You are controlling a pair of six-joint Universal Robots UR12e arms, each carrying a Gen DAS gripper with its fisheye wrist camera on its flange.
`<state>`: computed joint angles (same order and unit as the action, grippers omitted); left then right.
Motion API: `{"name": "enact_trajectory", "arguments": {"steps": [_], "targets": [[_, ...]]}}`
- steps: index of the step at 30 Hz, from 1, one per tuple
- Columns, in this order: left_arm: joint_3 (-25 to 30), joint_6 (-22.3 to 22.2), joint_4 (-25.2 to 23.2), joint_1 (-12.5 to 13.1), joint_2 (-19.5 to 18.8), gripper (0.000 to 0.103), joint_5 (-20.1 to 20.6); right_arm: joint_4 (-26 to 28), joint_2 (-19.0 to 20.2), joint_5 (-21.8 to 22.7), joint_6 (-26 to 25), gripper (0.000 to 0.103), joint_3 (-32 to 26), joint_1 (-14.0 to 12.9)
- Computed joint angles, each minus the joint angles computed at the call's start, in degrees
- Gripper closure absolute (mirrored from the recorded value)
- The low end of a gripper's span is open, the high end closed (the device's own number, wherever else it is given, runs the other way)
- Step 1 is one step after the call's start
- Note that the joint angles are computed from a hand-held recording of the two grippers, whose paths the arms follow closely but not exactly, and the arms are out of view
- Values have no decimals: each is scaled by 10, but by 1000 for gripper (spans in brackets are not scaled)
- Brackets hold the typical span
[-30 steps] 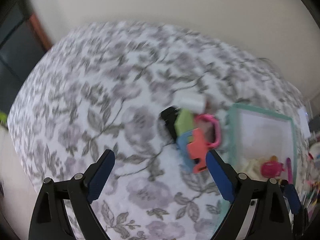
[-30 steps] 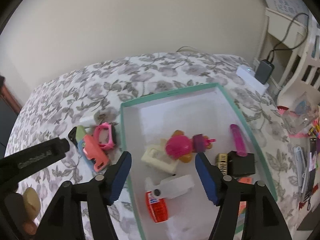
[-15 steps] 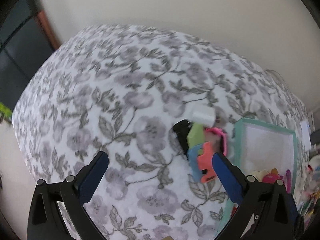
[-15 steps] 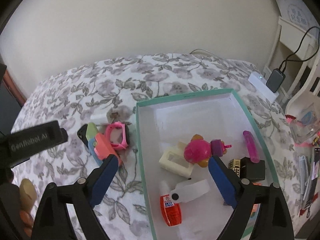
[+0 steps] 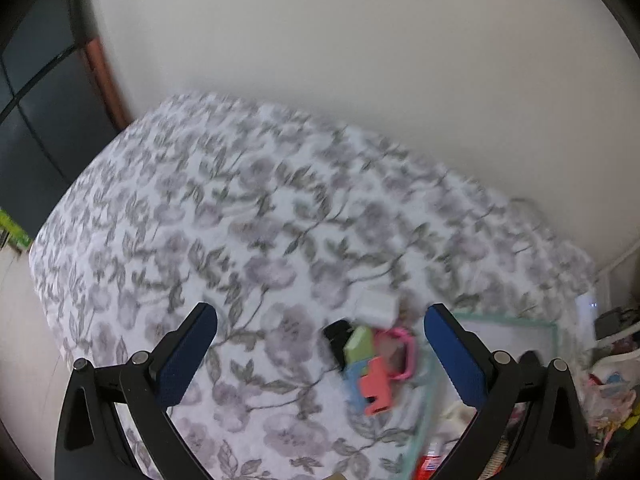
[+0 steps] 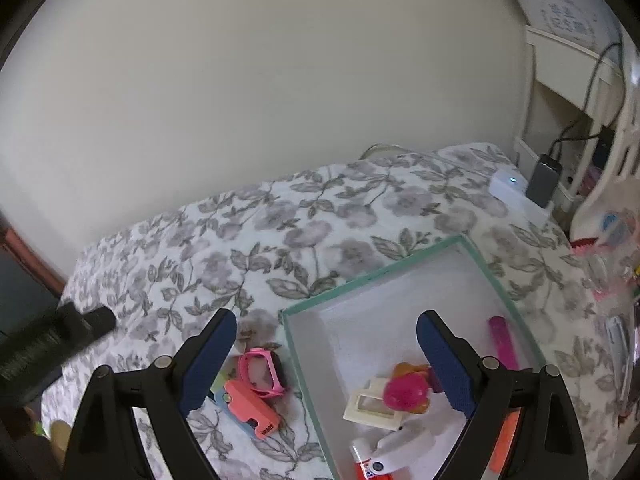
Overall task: Organize rigid objects
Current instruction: 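Withdraw both grippers from the tray back toward the pile, then grasp the black toy car with the left gripper while the right gripper grasps the pink-orange folding toy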
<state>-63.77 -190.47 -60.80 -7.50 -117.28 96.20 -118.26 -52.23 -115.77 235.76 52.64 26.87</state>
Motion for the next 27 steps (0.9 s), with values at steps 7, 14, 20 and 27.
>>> {"name": "enact_trajectory", "arguments": {"steps": [7, 14, 20, 27], "targets": [[2, -39, -91, 36, -23, 0, -30, 1, 29, 60, -21, 10, -20, -2], [-2, -71, -129, 55, -28, 0, -65, 28, 51, 81, -61, 10, -49, 1], [0, -58, -145, 51, -30, 0, -79, 41, 55, 91, -88, 10, -59, 2], [0, -86, -152, 55, -33, 0, -62, 31, 67, 135, -119, 16, -66, 2]]}}
